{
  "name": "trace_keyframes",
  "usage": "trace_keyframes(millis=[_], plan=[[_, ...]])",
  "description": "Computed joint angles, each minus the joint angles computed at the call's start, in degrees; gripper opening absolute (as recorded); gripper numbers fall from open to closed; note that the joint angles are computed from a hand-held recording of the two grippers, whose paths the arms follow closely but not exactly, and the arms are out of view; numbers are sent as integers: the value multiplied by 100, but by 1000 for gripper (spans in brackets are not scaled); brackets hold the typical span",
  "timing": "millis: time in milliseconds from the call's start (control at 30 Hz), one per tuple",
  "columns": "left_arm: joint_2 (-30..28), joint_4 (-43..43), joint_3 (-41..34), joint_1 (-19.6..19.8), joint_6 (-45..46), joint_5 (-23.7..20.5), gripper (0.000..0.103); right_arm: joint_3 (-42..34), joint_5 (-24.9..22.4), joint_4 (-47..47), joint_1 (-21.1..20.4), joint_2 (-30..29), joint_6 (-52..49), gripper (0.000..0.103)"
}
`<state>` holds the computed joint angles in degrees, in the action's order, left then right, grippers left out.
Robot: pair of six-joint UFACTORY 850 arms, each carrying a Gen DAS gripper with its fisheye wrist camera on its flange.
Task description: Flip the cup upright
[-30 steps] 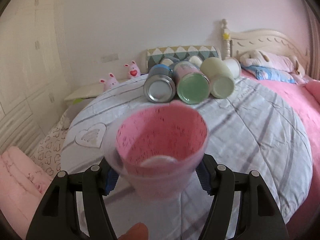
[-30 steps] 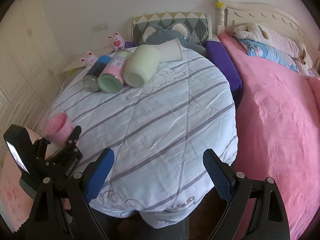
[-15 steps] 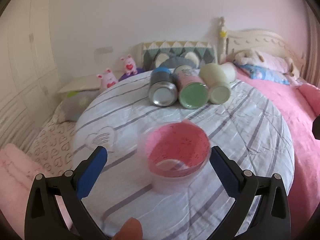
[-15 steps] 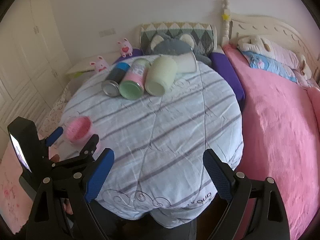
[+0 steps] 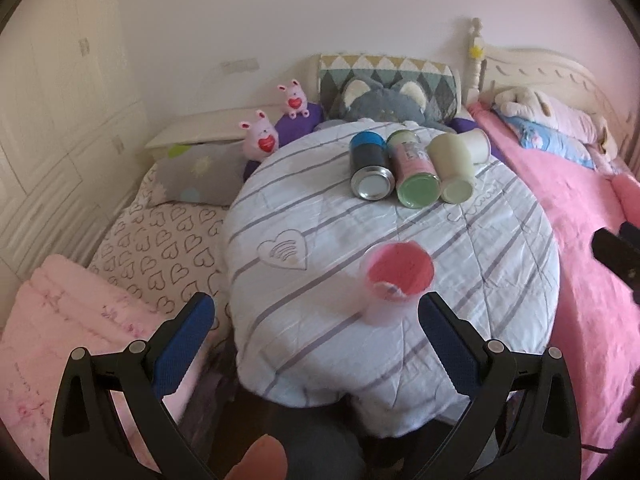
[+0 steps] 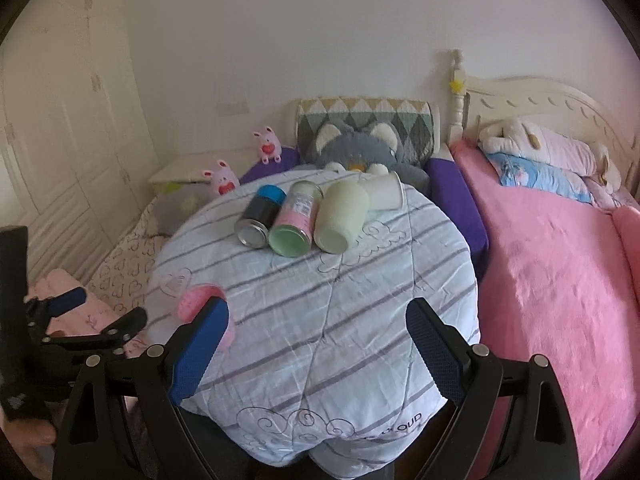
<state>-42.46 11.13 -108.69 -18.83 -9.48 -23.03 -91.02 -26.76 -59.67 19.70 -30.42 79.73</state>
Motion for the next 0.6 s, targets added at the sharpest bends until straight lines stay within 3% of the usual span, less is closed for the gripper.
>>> trace_keyframes(millis=[200,600], plan=[[373,248,377,27,-292,68,103,134,109,38,16,37,-18,92],[544,665,570,-16,-764,33,103,172,113,-18,98,68,-115,92]])
